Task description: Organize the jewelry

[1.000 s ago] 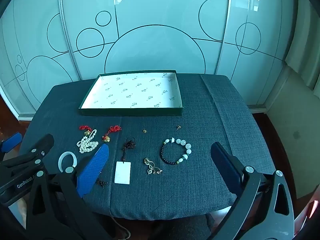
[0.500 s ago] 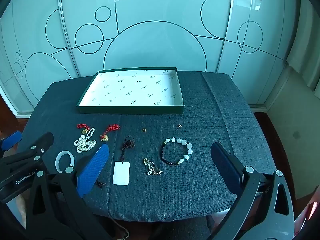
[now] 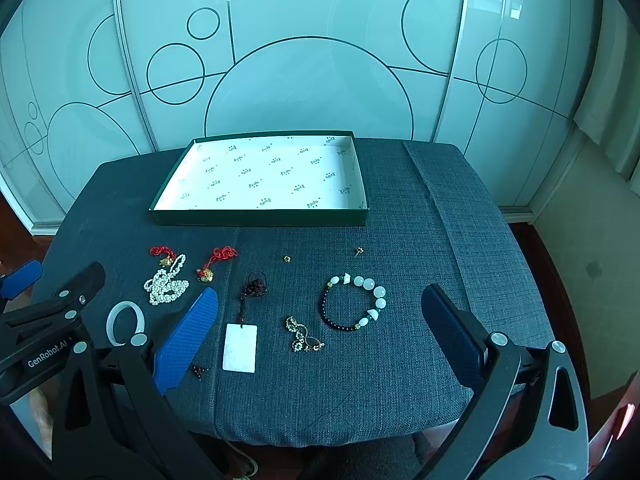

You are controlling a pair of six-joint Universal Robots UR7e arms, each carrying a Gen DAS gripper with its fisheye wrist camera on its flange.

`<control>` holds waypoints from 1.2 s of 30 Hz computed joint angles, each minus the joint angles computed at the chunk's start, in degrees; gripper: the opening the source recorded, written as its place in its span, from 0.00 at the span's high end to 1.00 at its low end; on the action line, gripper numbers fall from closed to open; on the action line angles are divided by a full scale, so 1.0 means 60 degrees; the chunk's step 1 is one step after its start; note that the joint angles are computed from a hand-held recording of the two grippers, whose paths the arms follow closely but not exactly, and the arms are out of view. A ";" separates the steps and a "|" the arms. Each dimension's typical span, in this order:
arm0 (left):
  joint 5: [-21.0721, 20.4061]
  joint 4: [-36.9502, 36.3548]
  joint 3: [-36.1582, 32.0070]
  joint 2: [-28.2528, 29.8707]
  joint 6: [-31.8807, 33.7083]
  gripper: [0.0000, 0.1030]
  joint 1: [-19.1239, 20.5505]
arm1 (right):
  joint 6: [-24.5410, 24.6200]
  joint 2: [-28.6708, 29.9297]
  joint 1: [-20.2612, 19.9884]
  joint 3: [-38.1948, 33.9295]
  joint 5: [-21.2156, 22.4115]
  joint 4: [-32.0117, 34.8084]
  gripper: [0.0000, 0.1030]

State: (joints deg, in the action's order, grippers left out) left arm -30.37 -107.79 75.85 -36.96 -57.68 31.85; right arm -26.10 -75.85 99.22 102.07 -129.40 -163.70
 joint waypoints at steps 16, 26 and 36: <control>-0.0081 0.0086 -0.0080 -0.0002 0.0063 0.05 0.0054 | -0.0044 0.0085 0.0019 -0.0051 -0.0048 -0.0024 0.02; -0.0110 0.0147 -0.0132 -0.0009 0.0096 0.05 0.0101 | -0.0011 0.0136 0.0029 -0.0091 -0.0074 0.0014 0.02; -0.0146 0.0155 -0.0115 -0.0040 0.0131 0.05 0.0133 | 0.0024 0.0179 0.0034 -0.0152 -0.0112 0.0072 0.02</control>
State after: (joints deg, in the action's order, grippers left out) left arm -31.25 -106.86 75.16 -37.20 -56.90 32.65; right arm -25.96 -74.78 99.42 101.15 -130.07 -163.27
